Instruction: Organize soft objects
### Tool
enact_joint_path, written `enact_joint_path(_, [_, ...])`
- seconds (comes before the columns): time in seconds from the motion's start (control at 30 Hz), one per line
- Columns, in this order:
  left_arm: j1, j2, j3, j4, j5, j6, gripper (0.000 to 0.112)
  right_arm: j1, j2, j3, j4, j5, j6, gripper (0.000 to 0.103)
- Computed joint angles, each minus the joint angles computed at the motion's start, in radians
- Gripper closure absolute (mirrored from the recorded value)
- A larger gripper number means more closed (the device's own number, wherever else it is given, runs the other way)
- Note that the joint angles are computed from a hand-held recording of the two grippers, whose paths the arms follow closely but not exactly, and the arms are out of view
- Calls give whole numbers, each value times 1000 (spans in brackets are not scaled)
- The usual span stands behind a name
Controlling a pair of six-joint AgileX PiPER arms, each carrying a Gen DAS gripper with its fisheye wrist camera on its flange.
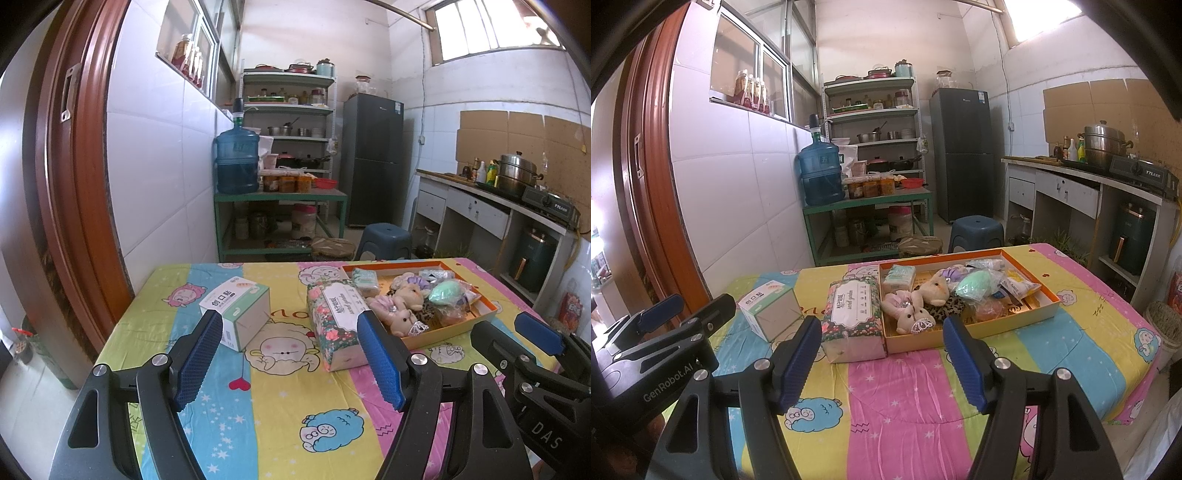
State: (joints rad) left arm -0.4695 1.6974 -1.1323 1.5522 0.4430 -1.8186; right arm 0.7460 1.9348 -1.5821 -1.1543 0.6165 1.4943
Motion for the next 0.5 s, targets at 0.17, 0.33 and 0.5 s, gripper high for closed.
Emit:
enact_joint_path(0.17, [1, 1, 12, 23, -4, -27, 35, -1, 0, -2, 4, -1, -4, 35])
enact_joint_path(0.33, [1, 1, 10, 21, -4, -24, 35, -1, 0, -3, 6, 0, -6, 35])
enact_joint_path(0.5, [-2, 2, 16, 38, 2, -45, 35, -1, 0, -5, 8, 2, -8, 35])
